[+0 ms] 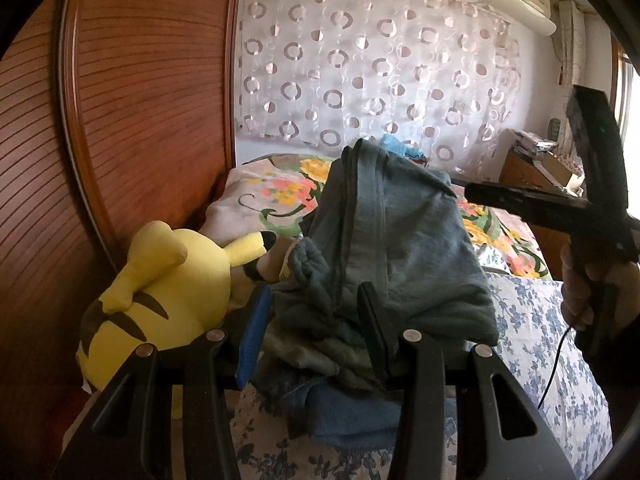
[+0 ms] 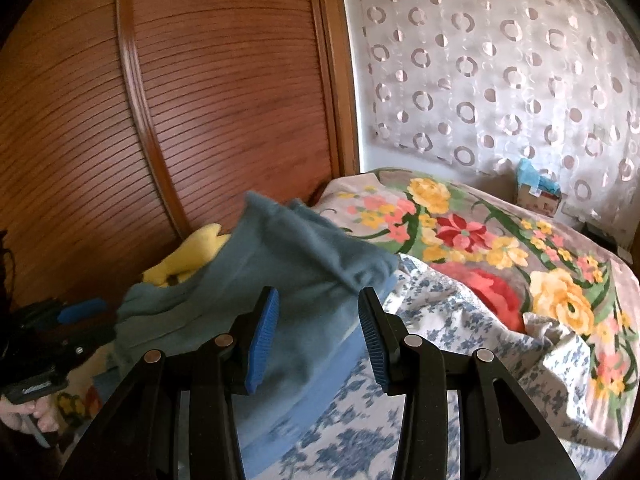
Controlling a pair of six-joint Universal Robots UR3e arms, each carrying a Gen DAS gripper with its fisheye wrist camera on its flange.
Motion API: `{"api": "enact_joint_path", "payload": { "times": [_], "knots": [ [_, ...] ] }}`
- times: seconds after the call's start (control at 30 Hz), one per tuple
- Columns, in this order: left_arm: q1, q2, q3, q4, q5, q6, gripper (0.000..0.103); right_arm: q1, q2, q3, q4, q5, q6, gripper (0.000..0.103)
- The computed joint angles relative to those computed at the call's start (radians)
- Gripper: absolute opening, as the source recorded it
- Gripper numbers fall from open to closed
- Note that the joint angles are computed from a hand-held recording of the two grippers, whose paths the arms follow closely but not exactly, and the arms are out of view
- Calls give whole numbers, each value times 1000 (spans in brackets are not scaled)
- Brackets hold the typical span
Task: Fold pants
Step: 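Lower the shorts onto the clothes stack and open both grippers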
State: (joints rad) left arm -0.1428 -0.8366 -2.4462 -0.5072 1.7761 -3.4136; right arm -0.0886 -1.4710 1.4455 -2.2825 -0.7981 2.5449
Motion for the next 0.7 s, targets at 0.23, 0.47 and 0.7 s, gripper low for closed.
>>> {"api": "enact_joint_path", "payload": {
  "times": [0.23,0.47,0.7],
  "knots": [
    [-16,38,20,-69,-15,6,54,-106,-192,184,82,93,-102,43],
    [-80,58,40,-97,9,-3,84,-198,-339,285,208,150,-205,43],
    [-265,-18,90,-94,189,-96,87,-289,-479,346,380,192,-312,43]
  ]
}}
